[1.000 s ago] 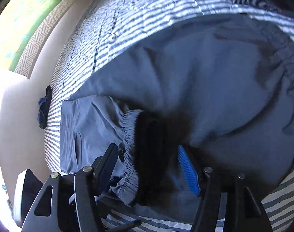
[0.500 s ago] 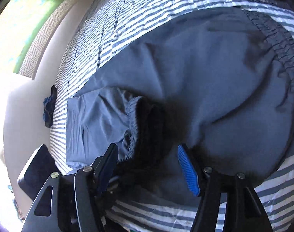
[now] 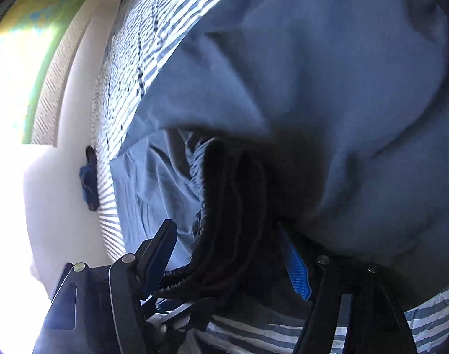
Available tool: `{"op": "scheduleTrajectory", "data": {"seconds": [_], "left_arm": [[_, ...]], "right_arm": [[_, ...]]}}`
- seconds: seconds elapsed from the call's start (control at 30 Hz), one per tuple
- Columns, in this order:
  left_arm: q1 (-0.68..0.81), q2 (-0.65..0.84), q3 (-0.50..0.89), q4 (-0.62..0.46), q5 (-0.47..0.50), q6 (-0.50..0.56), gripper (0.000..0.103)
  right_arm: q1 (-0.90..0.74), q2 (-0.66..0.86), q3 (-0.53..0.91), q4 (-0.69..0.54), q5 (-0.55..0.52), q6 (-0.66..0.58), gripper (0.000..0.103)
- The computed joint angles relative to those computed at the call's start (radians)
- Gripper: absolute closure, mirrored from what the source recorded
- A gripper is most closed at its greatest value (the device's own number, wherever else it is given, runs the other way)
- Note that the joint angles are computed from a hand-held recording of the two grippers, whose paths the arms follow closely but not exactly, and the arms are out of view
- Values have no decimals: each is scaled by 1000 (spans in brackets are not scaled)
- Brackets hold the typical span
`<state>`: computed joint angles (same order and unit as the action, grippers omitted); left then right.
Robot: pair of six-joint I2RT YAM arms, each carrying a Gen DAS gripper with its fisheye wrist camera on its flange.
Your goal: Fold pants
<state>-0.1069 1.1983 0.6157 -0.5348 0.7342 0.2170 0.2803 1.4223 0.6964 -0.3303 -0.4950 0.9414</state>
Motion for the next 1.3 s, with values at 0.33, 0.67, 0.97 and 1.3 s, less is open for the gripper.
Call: {"op": "scheduleTrajectory", "data": {"seconds": [0.33, 0.67, 0.97, 1.3], "left_arm": [[598, -11, 269, -578, 59, 595, 39], [883, 238, 453, -553, -35, 710, 39], [573, 211, 270, -340, -127, 551, 39], [447, 209, 119, -212, -213, 538, 38]], "right_arm": [[56, -24, 201, -251, 174, -182, 88], [-232, -59, 333, -546, 278, -462, 89], [-388, 20, 271, -530, 278, -547, 89], [-410, 33, 276, -556, 319, -565, 88]]}}
